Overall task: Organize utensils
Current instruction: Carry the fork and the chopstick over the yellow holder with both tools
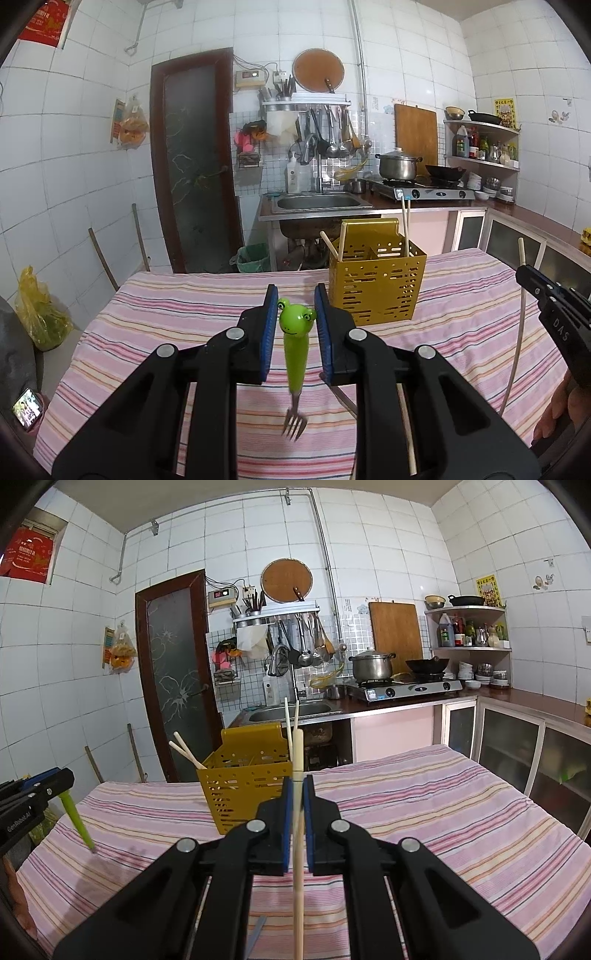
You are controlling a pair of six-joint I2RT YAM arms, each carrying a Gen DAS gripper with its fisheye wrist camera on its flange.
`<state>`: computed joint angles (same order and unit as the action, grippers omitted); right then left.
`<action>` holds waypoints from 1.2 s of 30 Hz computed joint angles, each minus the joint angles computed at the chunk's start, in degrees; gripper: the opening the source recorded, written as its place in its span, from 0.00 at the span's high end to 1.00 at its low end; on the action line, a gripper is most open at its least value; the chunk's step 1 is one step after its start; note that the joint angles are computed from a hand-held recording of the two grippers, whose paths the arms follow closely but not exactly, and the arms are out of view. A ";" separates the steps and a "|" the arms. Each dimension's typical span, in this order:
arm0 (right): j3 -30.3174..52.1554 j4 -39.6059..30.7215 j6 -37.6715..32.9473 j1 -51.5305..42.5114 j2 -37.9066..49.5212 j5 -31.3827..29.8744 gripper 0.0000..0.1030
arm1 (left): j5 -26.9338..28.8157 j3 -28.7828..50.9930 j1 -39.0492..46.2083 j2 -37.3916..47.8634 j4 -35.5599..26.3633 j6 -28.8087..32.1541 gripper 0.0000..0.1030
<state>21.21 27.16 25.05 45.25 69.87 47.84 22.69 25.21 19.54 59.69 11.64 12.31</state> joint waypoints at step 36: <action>12.59 4.51 -10.08 -12.79 7.55 -12.52 0.94 | -1.50 17.49 -11.30 11.67 -2.44 -8.13 0.82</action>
<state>33.80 31.67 14.97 32.46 77.42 35.31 21.20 42.70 8.24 71.36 9.20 4.18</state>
